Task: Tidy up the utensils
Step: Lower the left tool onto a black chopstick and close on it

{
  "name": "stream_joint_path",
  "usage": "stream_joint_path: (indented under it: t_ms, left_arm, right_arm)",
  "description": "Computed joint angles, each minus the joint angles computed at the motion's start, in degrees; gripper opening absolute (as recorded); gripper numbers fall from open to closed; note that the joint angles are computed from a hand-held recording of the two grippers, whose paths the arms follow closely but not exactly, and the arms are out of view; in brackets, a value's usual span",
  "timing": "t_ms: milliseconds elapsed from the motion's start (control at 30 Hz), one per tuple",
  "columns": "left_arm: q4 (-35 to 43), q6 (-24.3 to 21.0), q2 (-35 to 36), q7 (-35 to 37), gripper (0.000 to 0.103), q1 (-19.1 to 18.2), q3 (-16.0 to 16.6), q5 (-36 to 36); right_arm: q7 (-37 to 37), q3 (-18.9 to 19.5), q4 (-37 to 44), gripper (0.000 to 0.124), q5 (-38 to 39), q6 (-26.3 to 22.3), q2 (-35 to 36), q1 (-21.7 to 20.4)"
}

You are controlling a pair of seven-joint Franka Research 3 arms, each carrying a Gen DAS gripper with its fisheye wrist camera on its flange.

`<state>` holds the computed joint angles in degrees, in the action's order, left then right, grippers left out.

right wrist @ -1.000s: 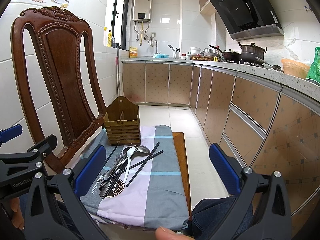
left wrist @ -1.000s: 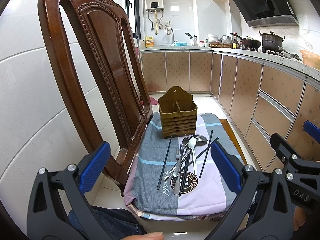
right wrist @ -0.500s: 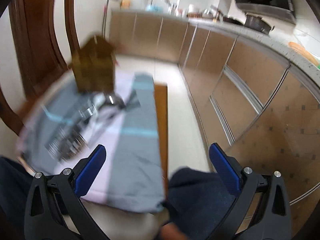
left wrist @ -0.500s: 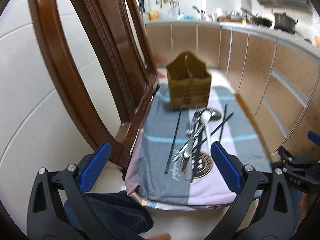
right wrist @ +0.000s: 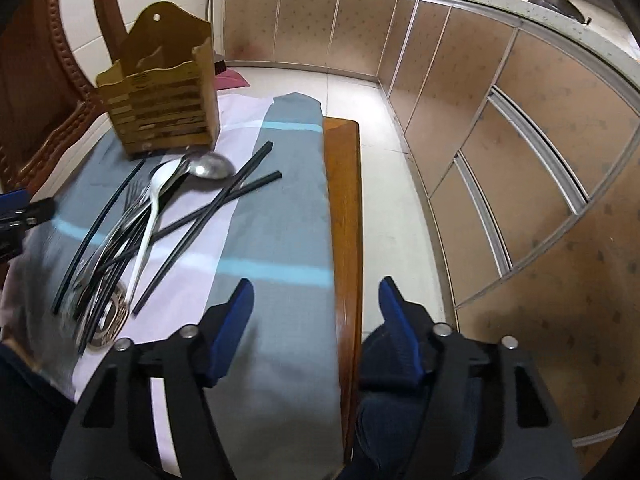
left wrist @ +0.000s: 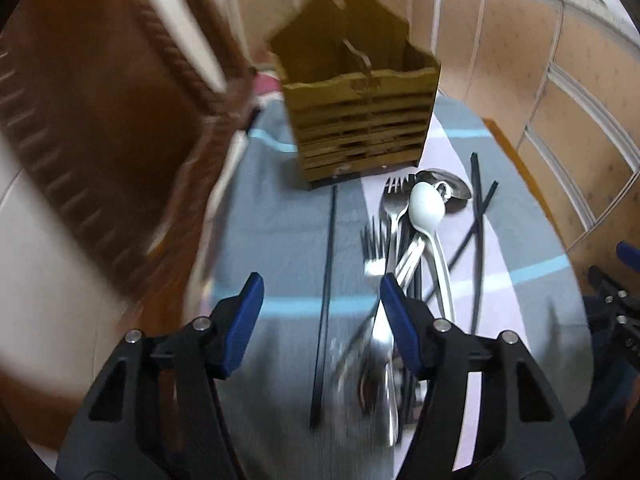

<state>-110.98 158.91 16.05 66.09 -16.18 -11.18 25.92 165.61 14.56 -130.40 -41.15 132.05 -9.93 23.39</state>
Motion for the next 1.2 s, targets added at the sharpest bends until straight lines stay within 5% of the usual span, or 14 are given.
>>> stream_joint_path:
  t_ms: [233,367,433,600,700,833,867,933,1067,1200]
  left_arm:
    - [22.76,-13.58,17.78,10.17,0.050,-0.40,-1.28,-7.23]
    - [24.45,-12.89,20.08,10.20,0.050,-0.43,-0.82,-9.03]
    - [23.58,-12.53,19.63,10.98,0.024,0.97,-2.04,-11.68]
    - [16.69,-10.77,15.11,9.63,0.006,0.25,-0.60,-9.97]
    - [12.16,-9.47,12.30,9.97,0.006,0.91,-1.12,-9.88]
    - [6.60,-6.54,9.21,12.81,0.008,4.09,-3.61,-14.15]
    - [6.47,-6.35,9.17,13.41,0.011,4.53,-3.89,-15.09]
    - [7.35,-6.57,9.57,15.27,0.032,5.74,-4.50,-17.16]
    - [10.69,-8.85,11.15,14.90,0.035,4.48,-2.96,-16.47]
    - [15.40,-11.75,13.83,14.36,0.037,2.68,-2.25,-15.08]
  right_arm:
    - [-4.20,-3.71,3.45,0.063,1.15,3.79,4.76,-1.88]
    - [-5.51,-5.96,6.26,0.063,3.00,5.50,7.42,-3.16]
    - [-6.58,-6.98,7.95,0.063,4.33,6.96,9.11,-3.62]
    - [-10.49,-9.45,13.78,0.063,9.74,10.91,14.90,-3.70]
    - [-15.85,-10.41,17.97,0.063,18.95,14.42,19.32,-4.09]
    - [-23.53,-11.00,26.56,0.063,30.28,11.77,26.93,-4.02]
    - [-24.31,-11.50,27.89,0.063,31.22,10.89,27.98,-3.59]
    - [-25.69,-12.57,30.96,0.063,32.34,8.25,30.26,-2.35]
    - [-26.21,-14.78,32.73,0.042,30.51,4.93,31.09,0.28]
    - [-27.45,-15.39,33.26,0.034,29.47,3.27,31.43,0.96]
